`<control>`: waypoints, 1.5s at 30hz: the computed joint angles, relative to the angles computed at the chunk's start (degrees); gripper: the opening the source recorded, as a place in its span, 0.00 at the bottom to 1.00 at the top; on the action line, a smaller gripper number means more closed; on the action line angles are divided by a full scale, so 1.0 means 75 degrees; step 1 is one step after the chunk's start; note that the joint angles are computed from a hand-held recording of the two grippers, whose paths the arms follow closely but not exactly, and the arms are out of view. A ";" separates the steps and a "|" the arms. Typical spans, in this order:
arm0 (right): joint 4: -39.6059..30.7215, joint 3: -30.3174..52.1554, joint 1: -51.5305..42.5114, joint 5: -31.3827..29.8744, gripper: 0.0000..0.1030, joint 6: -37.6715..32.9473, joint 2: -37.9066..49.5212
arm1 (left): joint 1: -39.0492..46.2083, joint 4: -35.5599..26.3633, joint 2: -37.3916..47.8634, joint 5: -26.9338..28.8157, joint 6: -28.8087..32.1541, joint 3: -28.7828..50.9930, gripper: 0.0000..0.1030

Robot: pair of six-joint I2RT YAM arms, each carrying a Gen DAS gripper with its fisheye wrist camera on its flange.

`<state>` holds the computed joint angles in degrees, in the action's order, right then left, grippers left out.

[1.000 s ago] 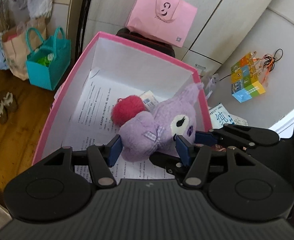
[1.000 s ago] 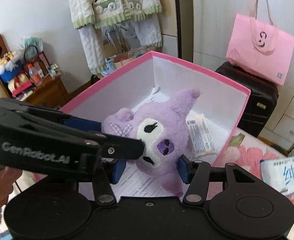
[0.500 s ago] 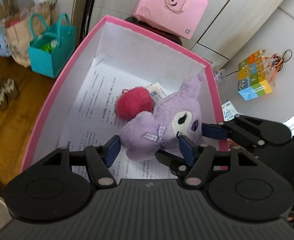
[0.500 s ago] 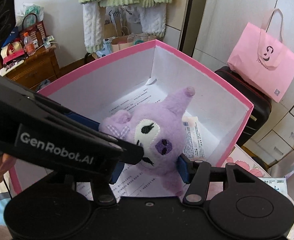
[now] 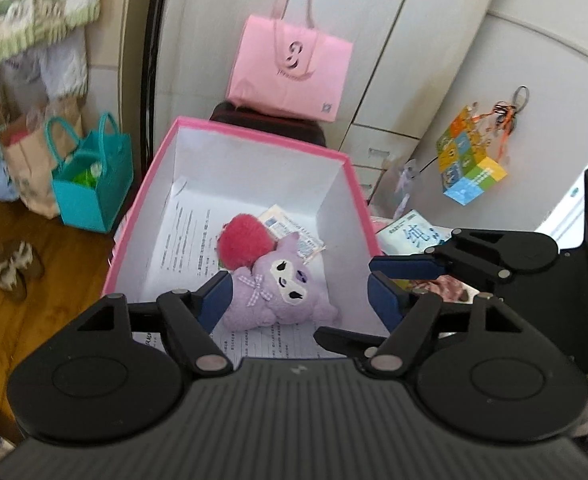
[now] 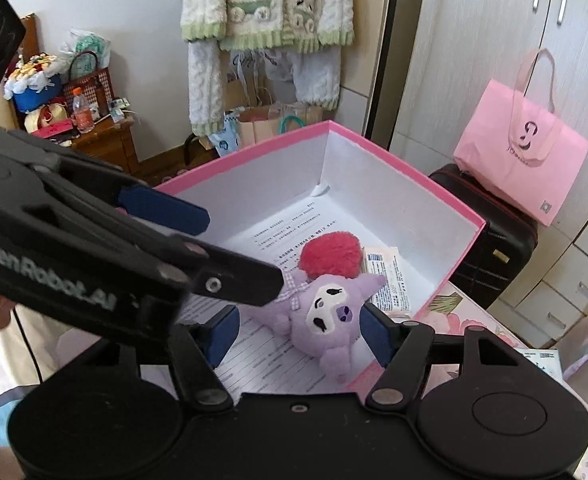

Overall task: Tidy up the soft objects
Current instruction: 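Open the left tool to release the lavender plush into the box, then move the left tool toward the orange ball while the right tool reaches the white puff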

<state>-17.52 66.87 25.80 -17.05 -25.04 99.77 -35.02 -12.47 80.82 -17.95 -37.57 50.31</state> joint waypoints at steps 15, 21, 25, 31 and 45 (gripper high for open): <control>-0.0761 -0.1347 -0.0737 -0.0717 0.70 -0.0375 -0.2229 | -0.1340 -0.1629 -0.1087 -0.0159 0.0061 0.0476 0.72; -0.1928 -0.1682 -0.2244 -0.2081 0.70 -0.0972 -0.3202 | -0.2325 -0.1857 -0.1038 -0.0729 0.0162 0.0760 0.73; -0.2489 -0.2027 -0.3755 -0.2949 0.70 -0.1849 -0.3665 | -0.2800 -0.1682 -0.0729 -0.0728 0.0137 0.0895 0.73; -0.2599 -0.2074 -0.5656 -0.3794 0.71 -0.2742 -0.3159 | -0.3133 -0.1102 0.0303 -0.0448 0.0220 0.1290 0.73; -0.1851 -0.0996 -0.6986 -0.4091 0.73 -0.3265 -0.0479 | -0.3082 0.1126 0.3298 0.0429 0.1250 0.2544 0.73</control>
